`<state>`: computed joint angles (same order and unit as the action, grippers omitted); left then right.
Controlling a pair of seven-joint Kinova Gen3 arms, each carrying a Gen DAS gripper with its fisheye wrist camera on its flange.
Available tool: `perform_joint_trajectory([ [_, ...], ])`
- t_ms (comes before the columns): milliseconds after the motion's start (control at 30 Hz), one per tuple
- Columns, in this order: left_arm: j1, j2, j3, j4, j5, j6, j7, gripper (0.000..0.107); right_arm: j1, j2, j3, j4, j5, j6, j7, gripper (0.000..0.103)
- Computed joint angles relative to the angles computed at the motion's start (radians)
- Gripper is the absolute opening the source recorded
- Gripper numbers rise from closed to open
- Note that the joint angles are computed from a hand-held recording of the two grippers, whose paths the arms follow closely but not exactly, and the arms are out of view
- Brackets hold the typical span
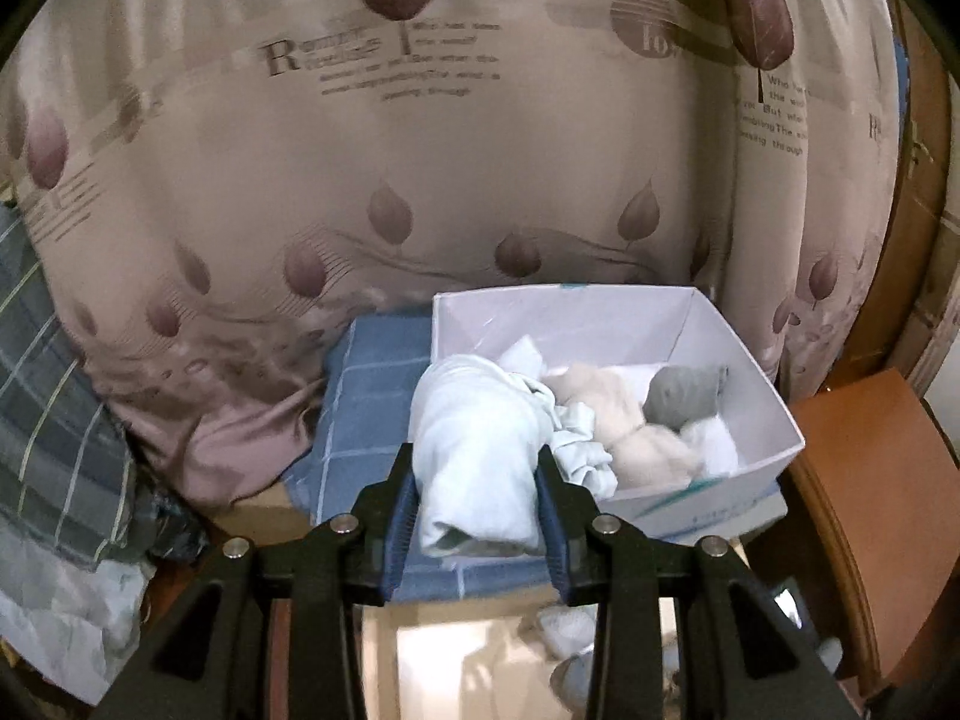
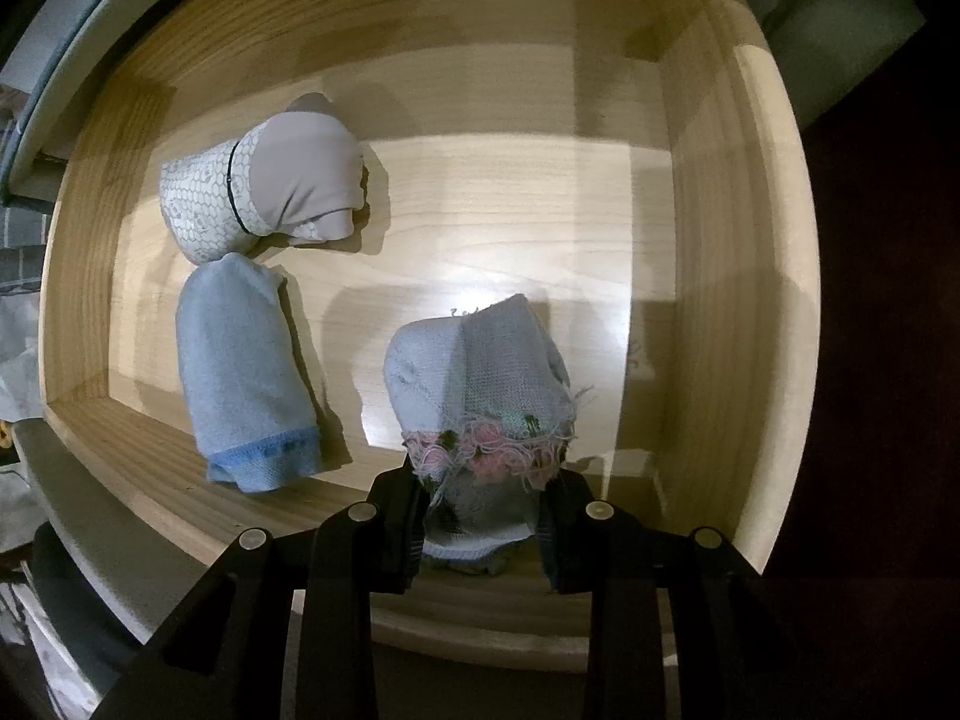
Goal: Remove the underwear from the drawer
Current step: 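Lift the white garment over the white box with the left gripper, then lower the white garment into the box and open the left gripper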
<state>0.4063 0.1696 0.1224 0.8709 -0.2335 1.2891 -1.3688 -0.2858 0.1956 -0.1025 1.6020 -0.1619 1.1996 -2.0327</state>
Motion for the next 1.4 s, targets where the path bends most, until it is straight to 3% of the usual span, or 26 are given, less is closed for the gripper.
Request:
perform_joint_trajectory([
  [200, 0.068, 0.137, -0.019, -0.148, -0.054, 0.051, -0.029, 0.037, 0.004, -0.002, 0.000, 0.000, -0.010, -0.005, 0.005, 0.028],
  [467, 0.112, 0.263, -0.072, -0.262, -0.031, 0.136, -0.071, 0.039, 0.026, -0.008, 0.005, 0.010, -0.034, -0.006, 0.037, 0.028],
  [800, 0.210, 0.264, -0.115, -0.204, -0.168, 0.120, -0.075, 0.042, 0.035, -0.002, 0.008, -0.002, -0.039, 0.009, 0.053, 0.028],
  [1000, 0.200, 0.234, -0.101, -0.194, -0.151, 0.118, -0.062, 0.042, 0.026, 0.002, 0.007, -0.012, -0.031, 0.015, 0.035, 0.028],
  [1300, 0.211, 0.143, -0.077, -0.077, -0.198, 0.066, -0.037, 0.042, 0.023, 0.004, 0.006, -0.014, -0.023, 0.022, 0.029, 0.029],
  [1400, 0.171, 0.115, -0.051, -0.047, -0.150, 0.054, -0.054, 0.042, 0.015, 0.010, 0.005, -0.026, -0.012, 0.032, 0.018, 0.029],
])
